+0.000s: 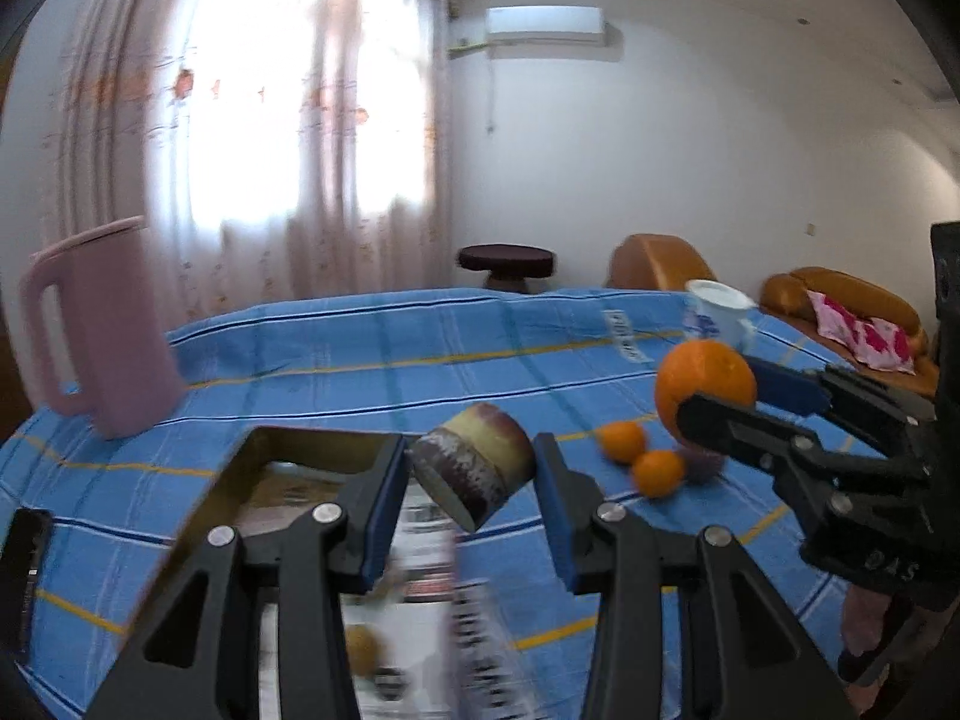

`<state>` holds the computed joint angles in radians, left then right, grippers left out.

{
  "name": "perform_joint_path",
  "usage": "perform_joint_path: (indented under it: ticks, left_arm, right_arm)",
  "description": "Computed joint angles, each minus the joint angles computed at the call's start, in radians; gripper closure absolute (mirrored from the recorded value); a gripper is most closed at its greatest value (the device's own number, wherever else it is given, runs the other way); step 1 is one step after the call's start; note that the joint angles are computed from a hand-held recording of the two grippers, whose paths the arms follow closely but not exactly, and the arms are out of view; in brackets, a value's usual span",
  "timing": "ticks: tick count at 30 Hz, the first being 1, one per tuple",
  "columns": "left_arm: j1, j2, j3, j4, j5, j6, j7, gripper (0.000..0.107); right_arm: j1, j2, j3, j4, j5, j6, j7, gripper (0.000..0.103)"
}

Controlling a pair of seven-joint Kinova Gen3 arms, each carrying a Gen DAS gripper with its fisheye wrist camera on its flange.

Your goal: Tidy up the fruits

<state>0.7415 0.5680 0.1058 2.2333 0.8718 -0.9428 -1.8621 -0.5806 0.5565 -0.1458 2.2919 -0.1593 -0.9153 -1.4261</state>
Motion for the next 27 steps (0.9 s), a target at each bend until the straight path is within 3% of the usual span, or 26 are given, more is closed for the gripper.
perform_joint_path:
  ticks: [11, 19, 27]
  left_arm:
    - [-0.134, -0.03, -0.041, 0.119, -0.058, 0.045, 0.144, 0.064]
    - [-0.155, -0.019, -0.063, 0.135, -0.076, 0.074, 0.185, 0.064]
    - [-0.138, -0.015, -0.077, 0.12, -0.056, 0.099, 0.166, 0.06]
  right_arm:
    - [-0.101, 0.082, -0.01, -0.231, 0.015, 0.271, 0.067, 0.055]
    - [-0.178, 0.118, 0.04, -0.347, -0.018, 0.472, 0.123, 0.055]
    - [-0.145, 0.105, 0.013, -0.346, 0.037, 0.526, 0.089, 0.052]
